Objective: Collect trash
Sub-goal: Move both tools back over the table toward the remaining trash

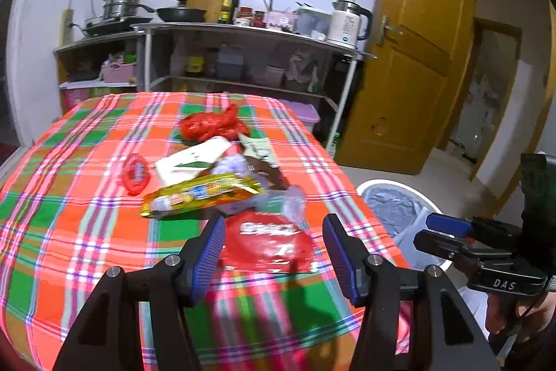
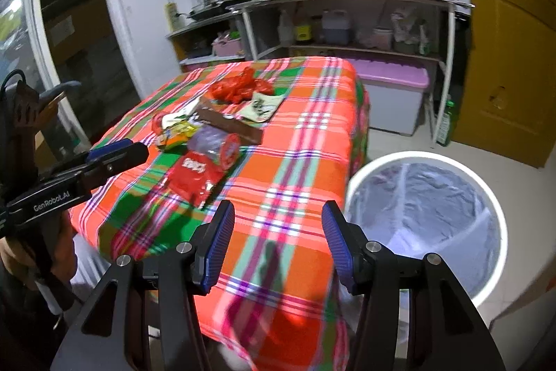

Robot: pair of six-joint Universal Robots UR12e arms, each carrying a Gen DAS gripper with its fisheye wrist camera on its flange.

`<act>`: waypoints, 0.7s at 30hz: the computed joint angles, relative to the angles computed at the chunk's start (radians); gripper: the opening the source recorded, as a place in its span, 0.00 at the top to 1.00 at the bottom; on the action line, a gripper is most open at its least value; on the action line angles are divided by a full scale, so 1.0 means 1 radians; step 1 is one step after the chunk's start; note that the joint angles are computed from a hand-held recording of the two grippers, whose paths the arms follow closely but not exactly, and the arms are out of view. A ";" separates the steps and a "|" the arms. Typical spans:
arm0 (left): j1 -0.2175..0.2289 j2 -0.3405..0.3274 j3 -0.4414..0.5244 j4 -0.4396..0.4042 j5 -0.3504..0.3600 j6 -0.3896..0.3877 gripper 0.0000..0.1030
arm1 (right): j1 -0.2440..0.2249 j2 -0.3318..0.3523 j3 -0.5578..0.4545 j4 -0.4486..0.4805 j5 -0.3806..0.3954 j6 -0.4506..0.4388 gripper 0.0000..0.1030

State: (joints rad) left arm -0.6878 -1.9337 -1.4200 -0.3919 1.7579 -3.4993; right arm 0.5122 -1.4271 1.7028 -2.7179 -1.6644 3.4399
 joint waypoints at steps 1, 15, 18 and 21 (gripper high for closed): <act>0.002 0.004 -0.007 0.002 0.004 -0.003 0.44 | 0.001 0.006 -0.007 0.004 0.007 -0.007 0.48; 0.034 0.041 -0.063 0.004 0.048 -0.035 0.44 | 0.014 0.115 -0.132 0.042 0.130 -0.145 0.48; 0.040 0.042 -0.066 0.005 0.048 -0.030 0.44 | 0.011 0.134 -0.154 0.055 0.160 -0.168 0.50; 0.046 0.039 -0.063 0.004 0.043 -0.018 0.44 | 0.009 0.158 -0.182 0.088 0.178 -0.190 0.50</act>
